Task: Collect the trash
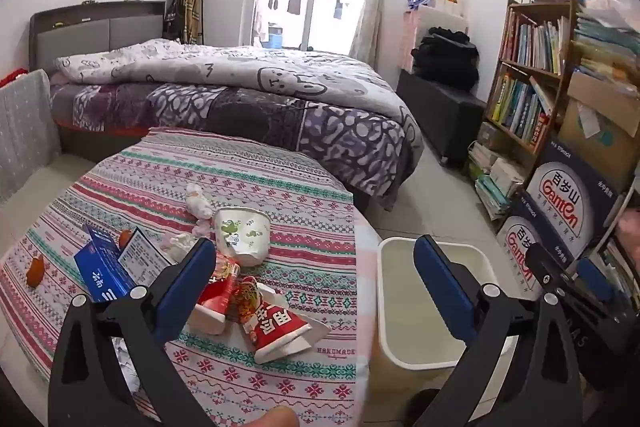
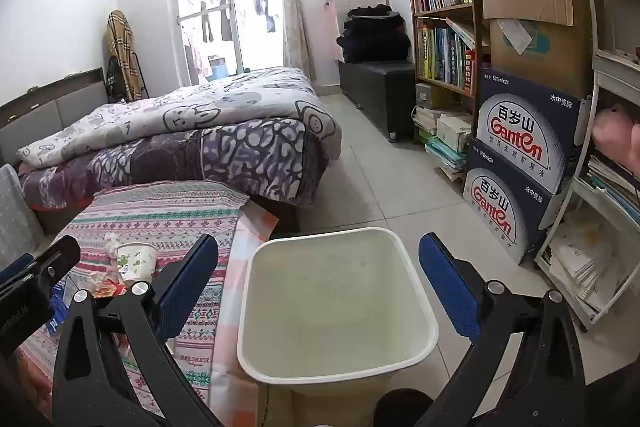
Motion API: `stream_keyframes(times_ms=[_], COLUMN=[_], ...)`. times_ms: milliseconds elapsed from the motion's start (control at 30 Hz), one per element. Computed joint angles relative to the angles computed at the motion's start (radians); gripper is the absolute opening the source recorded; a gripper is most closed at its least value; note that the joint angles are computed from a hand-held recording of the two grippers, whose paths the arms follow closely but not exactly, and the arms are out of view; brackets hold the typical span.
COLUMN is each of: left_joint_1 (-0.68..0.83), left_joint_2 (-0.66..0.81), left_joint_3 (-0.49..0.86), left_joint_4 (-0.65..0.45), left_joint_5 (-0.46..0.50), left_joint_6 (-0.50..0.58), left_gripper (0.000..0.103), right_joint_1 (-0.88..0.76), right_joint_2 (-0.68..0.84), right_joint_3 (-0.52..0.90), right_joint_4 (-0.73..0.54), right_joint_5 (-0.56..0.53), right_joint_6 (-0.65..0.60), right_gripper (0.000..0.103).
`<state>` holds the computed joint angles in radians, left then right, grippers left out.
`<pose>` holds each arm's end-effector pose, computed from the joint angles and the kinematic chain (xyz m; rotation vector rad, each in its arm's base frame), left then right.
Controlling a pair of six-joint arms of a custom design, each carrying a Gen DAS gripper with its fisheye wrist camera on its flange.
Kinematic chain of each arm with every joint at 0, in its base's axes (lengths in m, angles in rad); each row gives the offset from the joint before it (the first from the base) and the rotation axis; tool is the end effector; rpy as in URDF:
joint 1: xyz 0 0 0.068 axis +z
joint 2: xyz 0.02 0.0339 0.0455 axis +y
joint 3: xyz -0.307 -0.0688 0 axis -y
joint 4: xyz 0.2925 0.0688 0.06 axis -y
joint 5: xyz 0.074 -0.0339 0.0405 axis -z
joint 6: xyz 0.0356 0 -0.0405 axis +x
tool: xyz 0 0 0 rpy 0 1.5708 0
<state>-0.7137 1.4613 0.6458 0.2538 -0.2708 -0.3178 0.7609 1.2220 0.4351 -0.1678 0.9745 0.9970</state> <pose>0.2499 -0.2038 0.1891 0.2607 2.1108 -0.3263 0.1785 0.1293 0.1605 0.5771 1.9693 -0.1882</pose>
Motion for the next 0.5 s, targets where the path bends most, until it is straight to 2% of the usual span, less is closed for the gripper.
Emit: stream_keyframes(times_ms=[133,167,500], left_joint_1=[-0.007,0.003,-0.001], left_joint_2=[-0.003,0.0,-0.003], left_joint_3=[-0.001,0.006,0.004], left_joint_4=[-0.003,-0.016,-0.015], left_joint_5=[-0.023,0.005,0.004], left_joint_6=[0.005,-0.001,-0.004], left_gripper=[0.096,0.096,0.096], right_joint_1=[0.002,0.003,0.008], right_joint_2=[-0.004,-0.005,-0.041], right_joint_3=[-0.002,-0.001,-0.029], right_joint_4=[-0.006,-0.01,-0.01], right_joint_5=[0.0,0.0,0.002], right_joint_6=[0.007,0.009,0.006], right_gripper=[0.096,0.096,0.096])
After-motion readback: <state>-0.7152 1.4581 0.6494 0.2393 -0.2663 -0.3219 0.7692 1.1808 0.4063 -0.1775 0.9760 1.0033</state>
